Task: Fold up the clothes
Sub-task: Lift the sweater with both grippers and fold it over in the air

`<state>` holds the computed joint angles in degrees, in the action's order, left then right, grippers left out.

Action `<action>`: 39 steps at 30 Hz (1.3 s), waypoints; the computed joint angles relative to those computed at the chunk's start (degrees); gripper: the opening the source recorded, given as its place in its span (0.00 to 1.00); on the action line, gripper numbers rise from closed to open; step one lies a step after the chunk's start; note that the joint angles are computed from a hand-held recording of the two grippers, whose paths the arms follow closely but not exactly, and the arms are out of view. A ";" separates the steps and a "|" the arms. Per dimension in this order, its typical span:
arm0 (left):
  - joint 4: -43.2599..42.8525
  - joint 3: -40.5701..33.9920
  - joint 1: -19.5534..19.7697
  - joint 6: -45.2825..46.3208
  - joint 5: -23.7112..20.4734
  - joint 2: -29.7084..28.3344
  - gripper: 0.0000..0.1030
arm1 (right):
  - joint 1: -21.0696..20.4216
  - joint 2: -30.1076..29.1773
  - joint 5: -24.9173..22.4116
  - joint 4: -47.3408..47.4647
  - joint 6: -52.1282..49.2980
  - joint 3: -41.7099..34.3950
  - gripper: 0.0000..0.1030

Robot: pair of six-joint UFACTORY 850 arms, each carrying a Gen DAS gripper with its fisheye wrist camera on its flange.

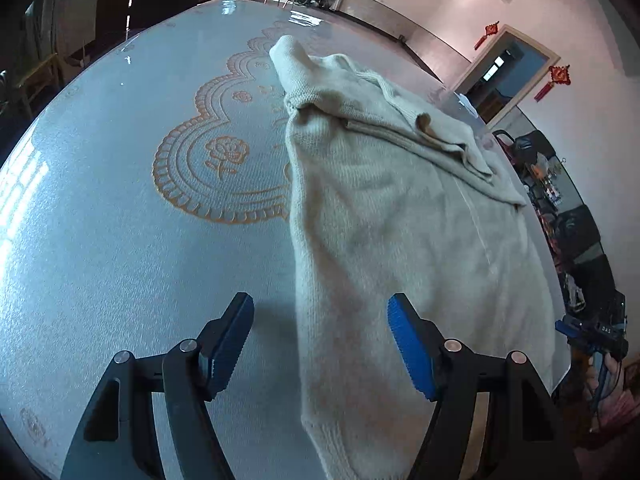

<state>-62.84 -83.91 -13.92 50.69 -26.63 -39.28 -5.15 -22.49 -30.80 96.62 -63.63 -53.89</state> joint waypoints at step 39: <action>-26.31 13.26 0.63 10.95 -20.56 2.50 0.06 | 3.23 -9.78 -27.31 8.48 -2.51 0.63 0.07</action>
